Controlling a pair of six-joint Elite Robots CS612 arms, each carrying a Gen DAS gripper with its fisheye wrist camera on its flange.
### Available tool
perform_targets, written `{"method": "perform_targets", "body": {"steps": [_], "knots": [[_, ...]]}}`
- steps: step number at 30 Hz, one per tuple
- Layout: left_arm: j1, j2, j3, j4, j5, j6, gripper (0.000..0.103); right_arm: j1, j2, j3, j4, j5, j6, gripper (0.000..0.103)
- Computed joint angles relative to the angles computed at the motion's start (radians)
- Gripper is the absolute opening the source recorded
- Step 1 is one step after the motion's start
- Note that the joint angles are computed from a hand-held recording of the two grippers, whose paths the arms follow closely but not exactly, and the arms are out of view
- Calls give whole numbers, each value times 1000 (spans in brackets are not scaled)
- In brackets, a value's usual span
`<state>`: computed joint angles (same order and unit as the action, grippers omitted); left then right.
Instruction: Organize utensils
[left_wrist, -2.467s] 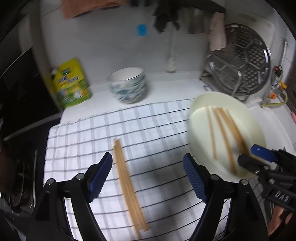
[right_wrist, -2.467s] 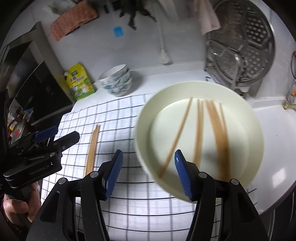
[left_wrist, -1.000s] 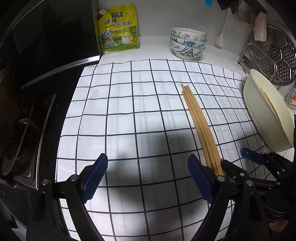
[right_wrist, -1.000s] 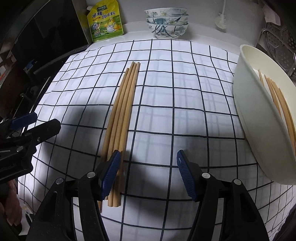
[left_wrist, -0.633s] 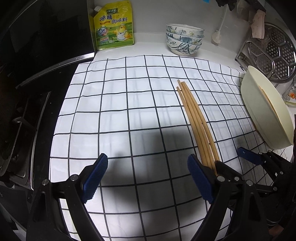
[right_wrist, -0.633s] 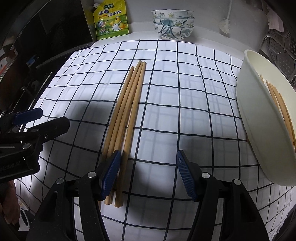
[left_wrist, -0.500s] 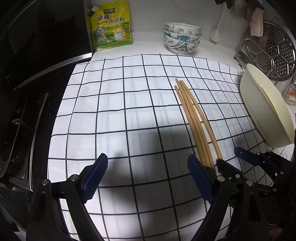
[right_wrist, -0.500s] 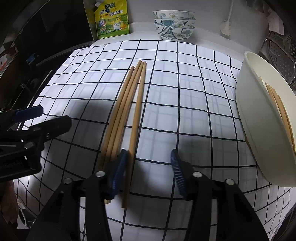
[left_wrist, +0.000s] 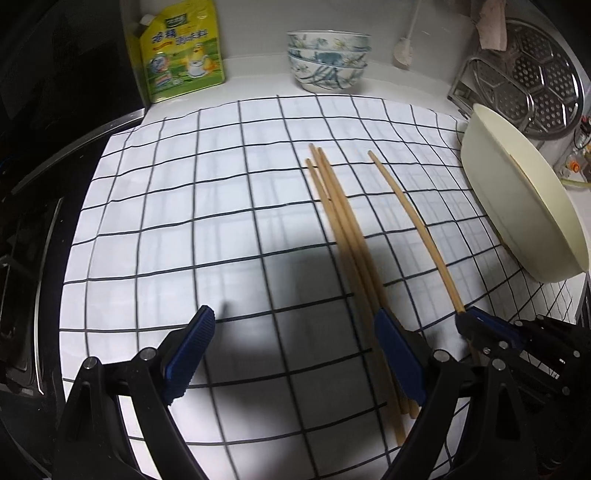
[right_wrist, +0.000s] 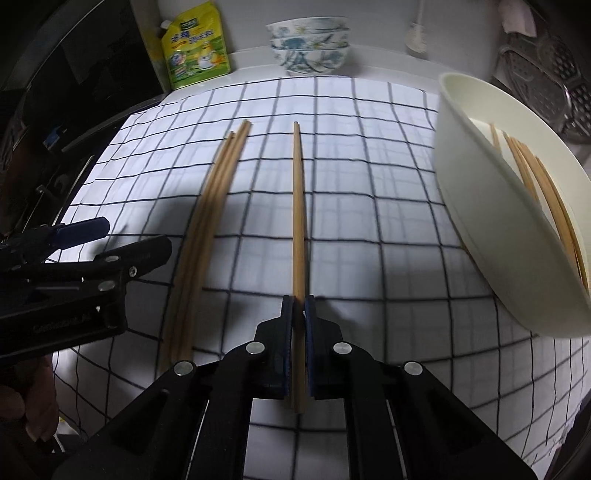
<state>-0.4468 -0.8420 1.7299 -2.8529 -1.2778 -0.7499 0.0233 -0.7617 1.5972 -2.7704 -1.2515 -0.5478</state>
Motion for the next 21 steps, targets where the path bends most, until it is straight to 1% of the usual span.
{"method": "perform_targets", "body": {"steps": [3,6,8,10,12,13,16,21], "knots": [[-1,6,-6,0,-4,6,87,-7,-5,9,-3,-3,8,7],[-3,15,-17,27,9,6,87,-9,-7,10,0,-7,10,7],[-2,17,-16,20,6,3,88,-8,-8,10,2,-11,8,7],[-5,15,-14,31,24,-1,90,-8,-10,11,-2,-10,11,10],[-6,14,-14,36,31,-1,90,-9,-11,12,-10,-6,19,26],[-6,15,-14,37,28,-5,90,-10,-11,14,-18,-4,23,28],[-9,17,-20,45,35,-4,93,-11,-10,12,-27,-3,29,29],[-11,22,-34,82,60,-11,93,-9,-8,8,-24,-7,29,29]]}}
